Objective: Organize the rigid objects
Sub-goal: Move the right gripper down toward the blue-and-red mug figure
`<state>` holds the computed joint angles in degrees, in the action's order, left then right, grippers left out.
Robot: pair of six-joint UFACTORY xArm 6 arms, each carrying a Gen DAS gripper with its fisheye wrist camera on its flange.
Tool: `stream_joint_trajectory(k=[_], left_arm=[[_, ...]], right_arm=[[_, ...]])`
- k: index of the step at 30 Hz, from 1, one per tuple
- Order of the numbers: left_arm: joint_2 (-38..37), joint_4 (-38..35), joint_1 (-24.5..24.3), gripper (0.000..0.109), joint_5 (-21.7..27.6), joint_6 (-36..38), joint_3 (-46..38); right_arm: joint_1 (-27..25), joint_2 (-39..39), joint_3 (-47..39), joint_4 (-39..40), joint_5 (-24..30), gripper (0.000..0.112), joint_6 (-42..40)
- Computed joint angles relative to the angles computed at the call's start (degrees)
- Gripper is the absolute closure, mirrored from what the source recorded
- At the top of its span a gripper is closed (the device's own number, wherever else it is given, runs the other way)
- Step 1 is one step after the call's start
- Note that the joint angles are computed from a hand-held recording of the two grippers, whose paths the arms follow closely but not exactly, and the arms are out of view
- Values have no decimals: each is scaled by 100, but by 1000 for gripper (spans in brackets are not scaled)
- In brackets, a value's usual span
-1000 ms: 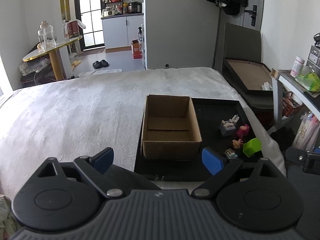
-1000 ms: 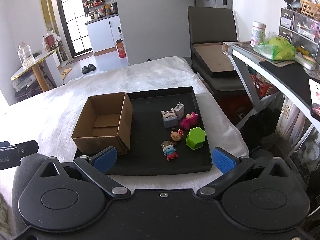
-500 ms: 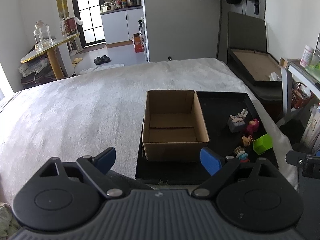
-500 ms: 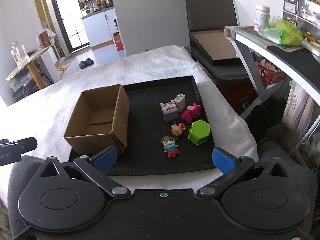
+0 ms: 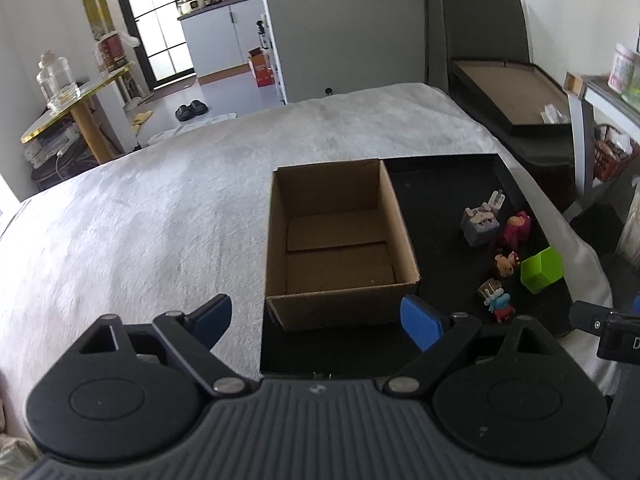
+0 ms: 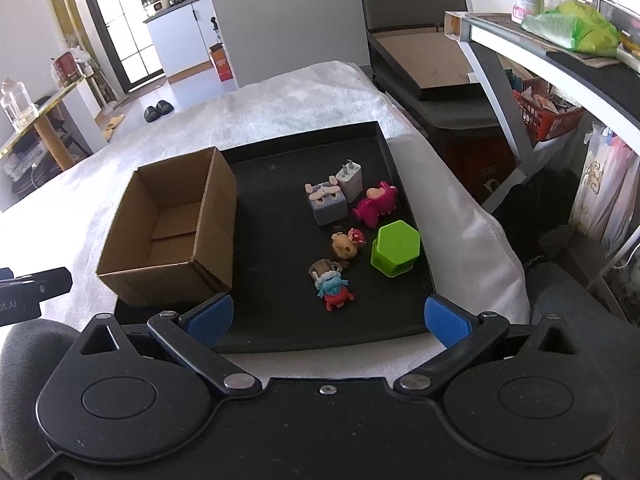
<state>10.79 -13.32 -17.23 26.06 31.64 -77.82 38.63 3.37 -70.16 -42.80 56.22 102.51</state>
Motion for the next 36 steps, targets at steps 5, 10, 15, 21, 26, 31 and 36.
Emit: stream_joint_trajectory(k=[5, 10, 15, 21, 26, 31, 36], left_arm=[[256, 350, -165, 17, -8, -152, -230], [510, 660, -321, 19, -17, -318, -438], [765, 1009, -436, 24, -8, -518, -650], [1055, 1355, -552, 33, 28, -751, -912], [1293, 1640, -660, 38, 70, -926, -1108], [1512, 1971, -736, 43, 51, -1147, -1291], [1710, 2260, -809, 48, 73, -1341, -1472]], right_arm=[[-222, -52, 261, 94, -332, 18, 35], [-419, -49, 482, 121, -741, 27, 13], [-605, -12, 657, 146, -1144, 31, -10], [-824, 109, 778, 172, -1583, 34, -95], [-997, 208, 862, 214, -1922, 37, -191], [-1152, 346, 917, 190, -2283, 39, -218], [-1272, 548, 886, 119, -2667, 41, -213]])
